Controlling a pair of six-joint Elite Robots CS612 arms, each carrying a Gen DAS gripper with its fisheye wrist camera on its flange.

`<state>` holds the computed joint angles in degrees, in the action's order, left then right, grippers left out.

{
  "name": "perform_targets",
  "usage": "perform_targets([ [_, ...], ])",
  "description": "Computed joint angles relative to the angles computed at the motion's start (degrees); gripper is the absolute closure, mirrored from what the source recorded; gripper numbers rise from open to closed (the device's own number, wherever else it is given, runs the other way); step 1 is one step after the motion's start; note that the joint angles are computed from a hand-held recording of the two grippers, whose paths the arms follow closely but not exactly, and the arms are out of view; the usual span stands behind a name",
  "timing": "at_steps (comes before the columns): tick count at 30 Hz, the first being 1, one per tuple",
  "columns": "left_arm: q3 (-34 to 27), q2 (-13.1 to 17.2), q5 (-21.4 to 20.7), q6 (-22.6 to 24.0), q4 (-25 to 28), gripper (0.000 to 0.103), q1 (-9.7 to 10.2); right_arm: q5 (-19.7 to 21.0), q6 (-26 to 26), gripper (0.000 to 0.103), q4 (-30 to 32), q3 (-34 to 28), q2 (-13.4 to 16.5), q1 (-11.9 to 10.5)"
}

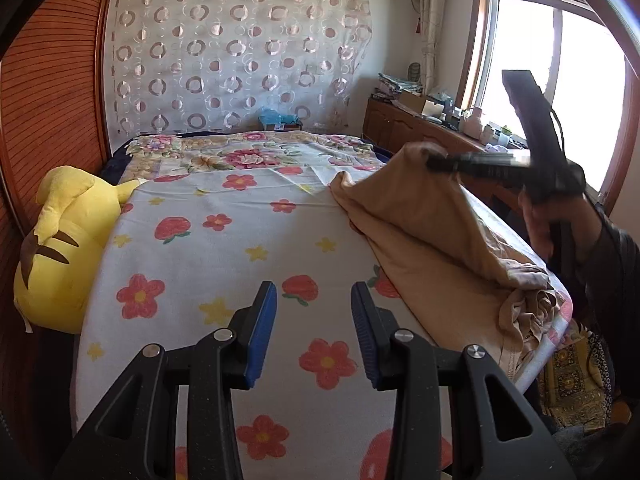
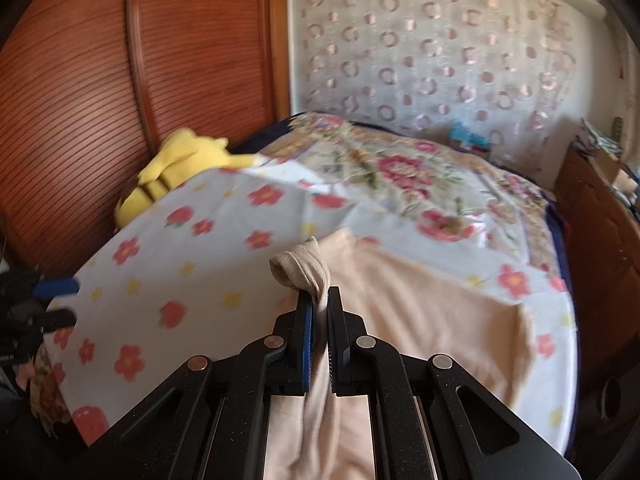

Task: Fold small clothes
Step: 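Grasp the shirt edge with the right gripper and fold it inward, then open the right gripper and release the folded edge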

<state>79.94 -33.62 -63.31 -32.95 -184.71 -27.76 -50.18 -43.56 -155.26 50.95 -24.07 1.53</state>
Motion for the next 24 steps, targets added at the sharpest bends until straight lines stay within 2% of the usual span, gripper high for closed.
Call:
perform_targets([
  [3, -0.2, 0.1, -0.3, 0.4, 0.0, 0.063, -0.05, -3.6, 4.6, 0.097, -4.6, -5.0, 2.2, -0.7],
  [4, -0.3, 0.1, -0.4, 0.5, 0.0, 0.063, -0.06, -5.0, 6.4, 0.097, -4.2, -7.3, 3.2, -0.8],
  [6, -0.4, 0.2, -0.6, 0.7, 0.0, 0.063, -0.11, -8.2, 10.0, 0.097, -3.0, -12.1, 5.4, -1.0],
  [9, -0.7, 0.4, -1.1, 1.1, -0.1, 0.063, -0.13, -13.6, 16.3, 0.097, 4.1, -21.4, 9.9, -1.1],
  [10, -0.9, 0.4, -1.3, 1.2, 0.0, 0.063, -0.17, -14.7, 17.2, 0.097, 5.5, -23.5, 11.0, -1.1],
  [12, -1.1, 0.6, -1.7, 1.4, 0.2, 0.063, -0.23, -16.6, 17.8, 0.09, 6.6, -25.1, 12.1, -1.0],
  [18, -2.5, 1.3, -3.1, 2.1, 1.1, 0.063, -0.33, -17.9, 16.7, 0.076, 1.2, -17.2, 8.6, -0.7],
  [22, -3.4, 1.8, -3.8, 3.1, 1.3, 0.063, -0.72, -13.0, 14.3, 0.076, -5.3, -3.4, 2.4, -1.8],
  [24, -4.0, 2.0, -4.4, 3.7, 1.7, 0.063, -0.86, -10.8, 12.4, 0.076, -7.4, 1.0, 0.7, -2.6],
])
